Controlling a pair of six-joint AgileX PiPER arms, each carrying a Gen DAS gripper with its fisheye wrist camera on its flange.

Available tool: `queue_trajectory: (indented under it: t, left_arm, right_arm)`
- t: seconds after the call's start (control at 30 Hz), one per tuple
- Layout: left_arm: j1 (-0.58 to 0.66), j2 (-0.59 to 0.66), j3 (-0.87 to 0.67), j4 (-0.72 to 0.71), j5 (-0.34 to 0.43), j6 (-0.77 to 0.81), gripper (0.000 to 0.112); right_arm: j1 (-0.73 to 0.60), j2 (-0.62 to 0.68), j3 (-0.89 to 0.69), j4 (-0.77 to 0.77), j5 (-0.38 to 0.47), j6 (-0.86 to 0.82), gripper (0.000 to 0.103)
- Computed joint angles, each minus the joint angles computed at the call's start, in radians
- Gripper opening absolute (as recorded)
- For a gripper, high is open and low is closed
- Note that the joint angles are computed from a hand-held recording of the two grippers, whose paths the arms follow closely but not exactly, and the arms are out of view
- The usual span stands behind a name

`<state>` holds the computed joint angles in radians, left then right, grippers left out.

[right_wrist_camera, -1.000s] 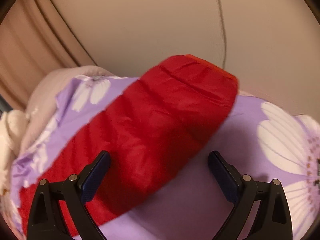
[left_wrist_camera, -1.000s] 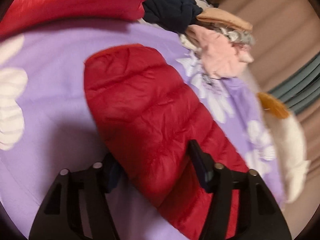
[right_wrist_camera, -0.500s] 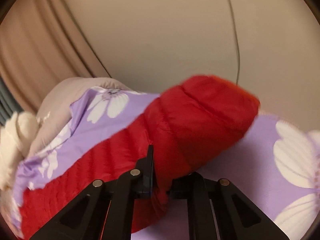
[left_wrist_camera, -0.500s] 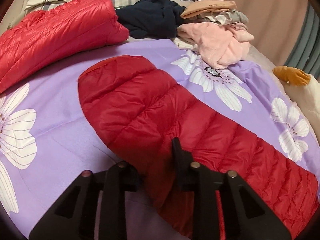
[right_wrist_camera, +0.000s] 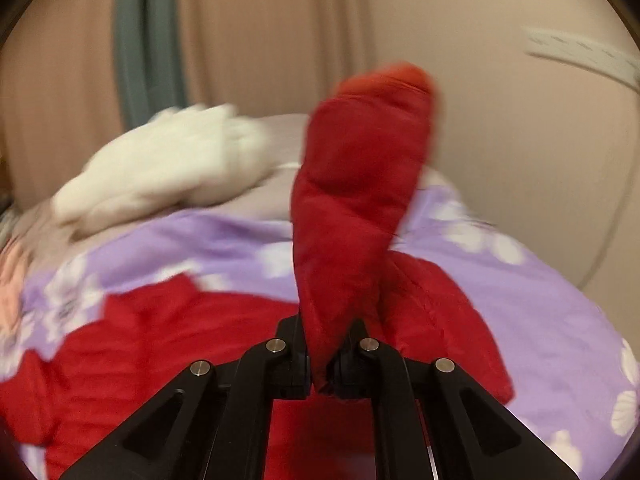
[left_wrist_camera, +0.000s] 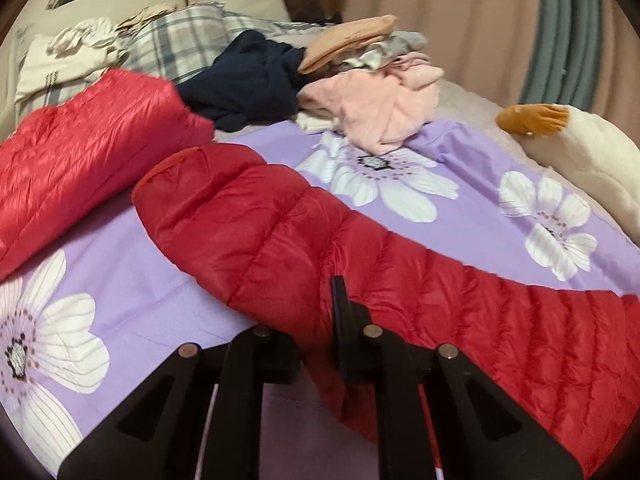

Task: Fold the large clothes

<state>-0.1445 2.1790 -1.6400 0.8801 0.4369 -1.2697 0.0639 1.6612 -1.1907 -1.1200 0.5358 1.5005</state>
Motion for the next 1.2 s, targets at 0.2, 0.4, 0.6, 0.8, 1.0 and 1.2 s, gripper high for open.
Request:
queue_trajectory:
  t: [0.2, 0.4, 0.6, 0.8, 1.0, 1.2]
  left_arm:
    - [0.024, -0.085, 0.088, -0.004, -0.081, -0.024, 0.012]
    - [0.057, -0.154, 0.148, -0.087, -0.127, 0.027, 0.012]
    - [0.070, -0.211, 0.213, -0.123, -0.169, 0.031, 0.012]
    - [0.056, -0.260, 0.255, -0.087, -0.170, 0.012, 0.012]
    - [0.017, -0.287, 0.243, -0.063, -0.132, 0.010, 0.012]
    - [-0.116, -0.312, 0.191, 0.101, -0.017, -0.090, 0.012]
  right_arm:
    - [0.228, 0.199, -0.303, 0.126, 0.115, -0.214, 0.008]
    - [0.367, 0.321, -0.435, 0.286, 0.117, -0.368, 0.008]
    - [0.392, 0.389, -0.489, 0.349, 0.177, -0.410, 0.036]
    - [0.432, 0.394, -0.530, 0.313, 0.226, -0.378, 0.055]
    - [0.447, 0.207, -0.300, 0.177, 0.165, -0.269, 0.064]
    - [0.340, 0.041, -0.036, -0.012, 0.227, -0.109, 0.066]
